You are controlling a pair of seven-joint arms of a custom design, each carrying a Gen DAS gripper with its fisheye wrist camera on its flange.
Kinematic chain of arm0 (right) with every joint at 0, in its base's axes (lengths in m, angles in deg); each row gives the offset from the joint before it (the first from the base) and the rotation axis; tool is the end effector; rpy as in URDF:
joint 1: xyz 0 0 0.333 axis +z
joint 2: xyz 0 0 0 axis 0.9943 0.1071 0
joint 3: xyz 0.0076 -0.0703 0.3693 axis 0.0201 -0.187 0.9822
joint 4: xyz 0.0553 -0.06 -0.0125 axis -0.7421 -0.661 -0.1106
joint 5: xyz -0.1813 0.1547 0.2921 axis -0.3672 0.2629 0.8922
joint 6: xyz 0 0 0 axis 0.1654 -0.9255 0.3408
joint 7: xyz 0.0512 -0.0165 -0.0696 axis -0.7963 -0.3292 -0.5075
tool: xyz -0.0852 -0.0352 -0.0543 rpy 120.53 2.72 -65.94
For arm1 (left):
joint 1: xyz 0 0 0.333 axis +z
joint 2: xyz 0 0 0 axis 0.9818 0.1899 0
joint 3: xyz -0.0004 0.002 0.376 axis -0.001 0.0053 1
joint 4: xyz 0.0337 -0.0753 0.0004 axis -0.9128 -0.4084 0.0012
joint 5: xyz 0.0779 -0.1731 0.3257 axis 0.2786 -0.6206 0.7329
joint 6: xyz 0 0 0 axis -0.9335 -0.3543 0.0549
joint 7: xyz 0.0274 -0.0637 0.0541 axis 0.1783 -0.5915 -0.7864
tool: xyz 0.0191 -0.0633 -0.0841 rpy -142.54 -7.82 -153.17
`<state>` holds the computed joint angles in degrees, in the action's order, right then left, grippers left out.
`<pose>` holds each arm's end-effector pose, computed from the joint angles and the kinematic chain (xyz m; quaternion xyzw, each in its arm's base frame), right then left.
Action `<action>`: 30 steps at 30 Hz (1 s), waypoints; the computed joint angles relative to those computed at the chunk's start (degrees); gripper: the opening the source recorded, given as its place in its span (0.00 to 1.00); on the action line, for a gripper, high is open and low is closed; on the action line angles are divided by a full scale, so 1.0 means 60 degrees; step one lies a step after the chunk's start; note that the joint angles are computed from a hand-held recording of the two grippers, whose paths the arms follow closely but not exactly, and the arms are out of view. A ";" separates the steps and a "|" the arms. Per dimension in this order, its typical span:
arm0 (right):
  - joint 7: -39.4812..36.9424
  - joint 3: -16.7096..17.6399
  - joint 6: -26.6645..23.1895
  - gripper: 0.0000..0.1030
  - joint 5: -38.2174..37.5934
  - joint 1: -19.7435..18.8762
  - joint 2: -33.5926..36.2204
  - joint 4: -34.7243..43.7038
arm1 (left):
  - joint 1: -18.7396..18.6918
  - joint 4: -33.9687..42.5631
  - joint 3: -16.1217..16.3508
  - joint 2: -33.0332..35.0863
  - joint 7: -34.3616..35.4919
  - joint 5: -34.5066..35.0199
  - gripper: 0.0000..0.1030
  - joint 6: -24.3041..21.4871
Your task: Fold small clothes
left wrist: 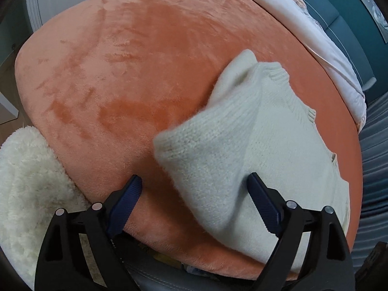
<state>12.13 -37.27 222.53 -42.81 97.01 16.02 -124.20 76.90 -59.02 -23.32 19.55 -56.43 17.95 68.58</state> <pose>0.7244 0.1510 0.4955 -0.7461 0.5990 -0.0997 0.2731 0.6720 -0.1355 0.4890 -0.8888 0.3838 -0.2361 0.0840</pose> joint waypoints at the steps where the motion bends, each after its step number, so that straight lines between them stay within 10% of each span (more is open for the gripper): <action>1: 0.0012 0.0011 0.0055 0.27 0.0047 -0.0006 -0.0031 -0.0061 | -0.0016 0.0165 0.0001 0.0068 0.0022 0.0014 0.80 -0.0125; 10: -0.0668 0.0339 0.1072 0.27 0.0946 -0.0273 -0.0496 -0.1000 | -0.0719 0.1829 0.0142 0.0390 0.0686 0.1182 0.15 -0.1681; 30: -0.1594 0.0436 0.1418 0.29 0.3003 -0.1064 -0.1431 -0.2335 | -0.2093 0.4593 0.0177 0.1212 0.2157 0.2530 0.10 -0.3344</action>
